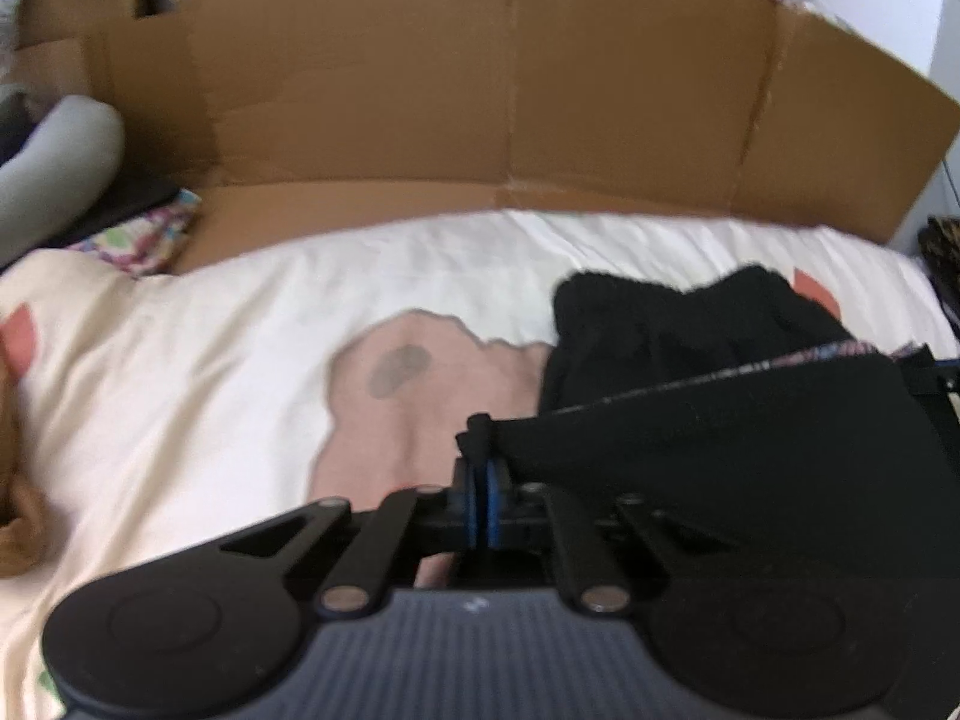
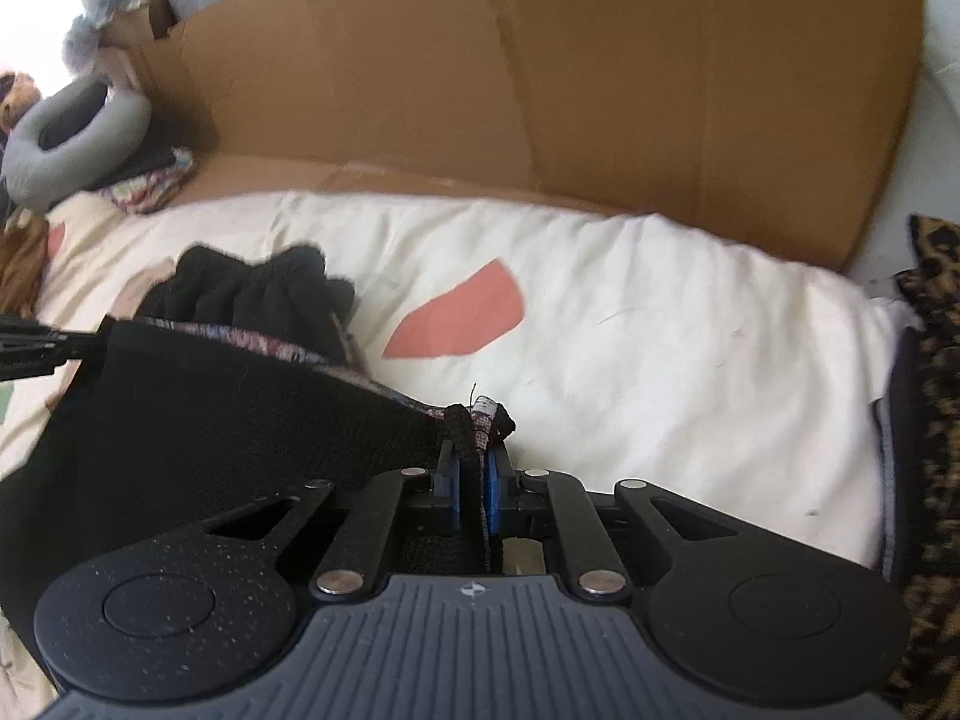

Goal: Fold clothes

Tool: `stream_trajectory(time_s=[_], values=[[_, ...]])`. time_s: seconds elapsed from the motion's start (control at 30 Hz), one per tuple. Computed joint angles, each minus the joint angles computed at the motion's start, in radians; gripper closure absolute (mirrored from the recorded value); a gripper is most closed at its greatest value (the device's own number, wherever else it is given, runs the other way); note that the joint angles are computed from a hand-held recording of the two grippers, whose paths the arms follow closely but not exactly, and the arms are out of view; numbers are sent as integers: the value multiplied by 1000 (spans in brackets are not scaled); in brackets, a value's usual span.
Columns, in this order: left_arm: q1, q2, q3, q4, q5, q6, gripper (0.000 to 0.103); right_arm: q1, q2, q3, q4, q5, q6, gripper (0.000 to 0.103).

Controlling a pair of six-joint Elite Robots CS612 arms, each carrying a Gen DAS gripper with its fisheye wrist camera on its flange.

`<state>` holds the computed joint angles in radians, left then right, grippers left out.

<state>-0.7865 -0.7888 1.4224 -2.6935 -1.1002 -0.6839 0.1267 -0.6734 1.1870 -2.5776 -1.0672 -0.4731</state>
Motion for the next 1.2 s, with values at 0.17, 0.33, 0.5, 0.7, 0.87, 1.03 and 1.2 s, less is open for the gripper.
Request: stream_trajectory(time_s=[0.17, 0.33, 0.5, 0.7, 0.87, 1.03, 1.2], values=[[-5, -24, 20, -23, 40, 15, 99, -10, -17, 20, -55, 33, 35, 96], [-6, -32, 21, -33, 81, 4, 99, -14, -26, 25, -98, 69, 72, 96], [-1, -25, 3, -32, 111, -8, 99, -7, -19, 0, -120, 80, 90, 96], [11, -1, -38, -30, 120, 22, 99, 8, 8, -51, -102, 35, 89, 96], [20, 22, -71, -18, 106, 23, 99, 16, 30, -89, -68, -6, 89, 96], [26, 41, -97, 7, 100, 15, 99, 25, 51, -122, -32, -44, 93, 96], [33, 58, -124, 26, 87, 23, 99, 32, 69, -148, -18, -71, 90, 96]])
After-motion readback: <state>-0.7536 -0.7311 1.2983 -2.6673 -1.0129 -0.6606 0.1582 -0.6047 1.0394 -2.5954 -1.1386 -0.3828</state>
